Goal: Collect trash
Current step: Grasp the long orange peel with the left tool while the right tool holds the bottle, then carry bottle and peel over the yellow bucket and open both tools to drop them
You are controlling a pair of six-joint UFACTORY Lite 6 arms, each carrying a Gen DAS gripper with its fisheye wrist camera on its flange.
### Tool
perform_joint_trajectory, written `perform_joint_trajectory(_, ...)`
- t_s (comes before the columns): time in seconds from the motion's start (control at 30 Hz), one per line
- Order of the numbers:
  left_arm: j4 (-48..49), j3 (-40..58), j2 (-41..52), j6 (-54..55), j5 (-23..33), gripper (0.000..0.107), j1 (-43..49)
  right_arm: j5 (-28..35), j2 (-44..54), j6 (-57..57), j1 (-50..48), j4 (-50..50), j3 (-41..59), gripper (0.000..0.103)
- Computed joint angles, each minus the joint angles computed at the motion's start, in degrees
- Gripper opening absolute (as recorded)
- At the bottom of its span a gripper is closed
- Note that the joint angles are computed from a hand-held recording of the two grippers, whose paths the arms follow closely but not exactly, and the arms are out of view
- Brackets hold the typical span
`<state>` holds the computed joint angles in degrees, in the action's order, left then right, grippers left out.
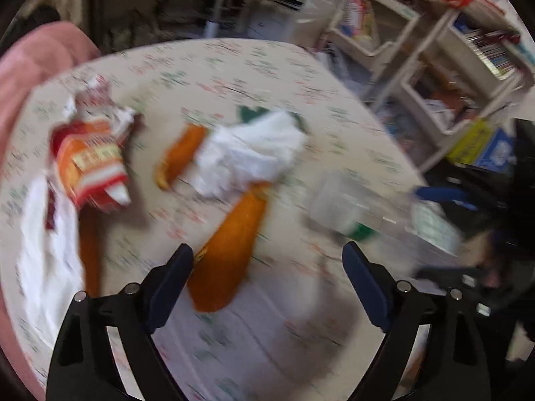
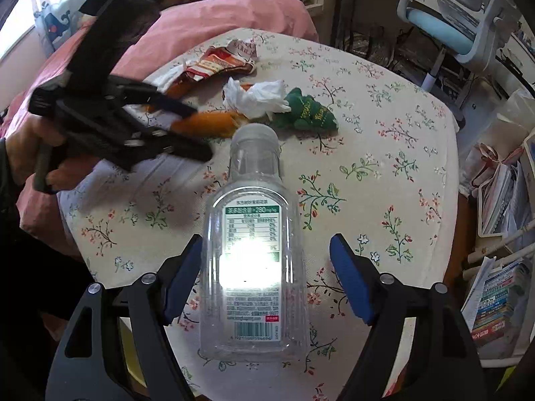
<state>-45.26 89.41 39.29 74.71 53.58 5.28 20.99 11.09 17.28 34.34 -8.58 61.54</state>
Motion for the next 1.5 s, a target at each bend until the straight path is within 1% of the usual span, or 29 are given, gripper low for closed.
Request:
perform_joint_trajectory(0.03, -0.37, -1.77, -1.42, 0.78, -0.12, 0.087, 0.14, -0.04, -0.15, 0.61, 0.1, -0.43, -0.07, 0.074)
perform_joint_trajectory(0.1, -1.59, -5.89, -4.58, 1.93, -4.0, 0.087, -0.32, -0.16, -0.24, 1.9, 0.32, -1.51, -0.11, 0.074)
perform_joint_trajectory(0.17, -2.02, -7.39, -5.31, 1.13, -6.98, 0.087, -1.33, -0.23, -0.07, 3.89, 0.5, -3.55, 0.01, 0.074)
perform_joint_trajectory(0.23, -2.65, -10.27, -6.69, 0.88, -14.11, 0.087, -3.31, 0.0, 0.37, 6.28, 0.88, -6.15, 0.24, 0.074)
perform_joint_trajectory(0.33, -2.51, -10.84, -6.03, -1.6, -22.02, 0.087, -6.17, 0.17, 1.24, 8.0, 0.99, -8.22, 0.71, 0.074)
perform_joint_trajectory(0.43, -2.31, -11.15, -5.77, -2.95, -26.15, 0.079, -7.62, 0.16, 2.42, 8.24, 0.68, -8.55, 1.66, 0.074)
perform_joint_trajectory(0.47, -1.88, -11.23, -5.8, -2.89, -26.98, 0.072, -7.74, 0.12, 2.83, 7.79, 0.52, -8.07, 2.0, 0.074)
perform_joint_trajectory(0.5, -1.7, -11.48, -6.06, -2.6, -27.64, 0.061, -8.06, 0.06, 3.35, 7.31, 0.38, -7.53, 2.44, 0.074)
perform_joint_trajectory(0.53, -0.7, -11.18, -6.0, -3.5, -28.02, 0.057, -8.42, -0.01, 3.92, 7.1, 0.37, -7.22, 2.88, 0.074)
perform_joint_trajectory(0.6, 0.92, -11.52, -6.71, -4.65, -27.63, 0.037, -8.3, 0.08, 5.3, 5.49, 0.24, -5.49, 3.89, 0.073)
perform_joint_trajectory(0.63, 1.71, -11.83, -7.19, -5.43, -27.09, 0.034, -8.17, 0.04, 6.13, 4.07, 0.18, -3.93, 4.37, 0.068)
perform_joint_trajectory(0.67, 2.55, -12.54, -7.87, -6.31, -27.1, 0.03, -8.22, 0.12, 6.71, 2.81, 0.19, -2.6, 4.71, 0.061)
perform_joint_trajectory(0.7, 3.34, -13.66, -8.87, -7.04, -27.44, 0.026, -8.35, 0.23, 7.41, 1.06, 0.3, -0.72, 5.15, 0.058)
perform_joint_trajectory(0.73, 3.78, -15.01, -10.0, -7.37, -27.79, 0.024, -8.35, 0.38, 7.83, 0.77, 0.58, -0.26, 5.51, 0.054)
perform_joint_trajectory(0.77, 4.5, -16.17, -10.96, -8.28, -28.47, 0.022, -8.61, 0.3, 7.86, 0.1, 0.84, 0.47, 5.59, 0.054)
perform_joint_trajectory(0.83, 5.06, -20.06, -14.28, -9.38, -30.48, 0.02, -8.87, 0.1, 7.77, -2.03, 1.35, 2.99, 5.78, 0.054)
perform_joint_trajectory(0.93, 4.18, -25.37, -18.91, -9.61, -32.58, 0.02, -8.7, -0.24, 7.29, -2.17, 2.15, 3.84, 5.86, 0.054)
perform_joint_trajectory(1.1, 2.32, -33.55, -26.65, -9.46, -34.75, 0.02, -7.22, -1.23, 5.49, -5.06, 2.3, 8.84, 4.66, 0.054)
perform_joint_trajectory(1.3, -2.13, -40.0, -34.87, -7.73, -34.02, 0.02, -4.14, -2.59, 1.49, -9.63, 1.89, 16.28, 1.46, 0.054)
perform_joint_trajectory(1.5, -4.14, -45.11, -41.22, -7.22, -34.79, 0.02, -3.61, -3.13, -2.0, -8.67, 2.8, 17.0, -1.44, 0.054)
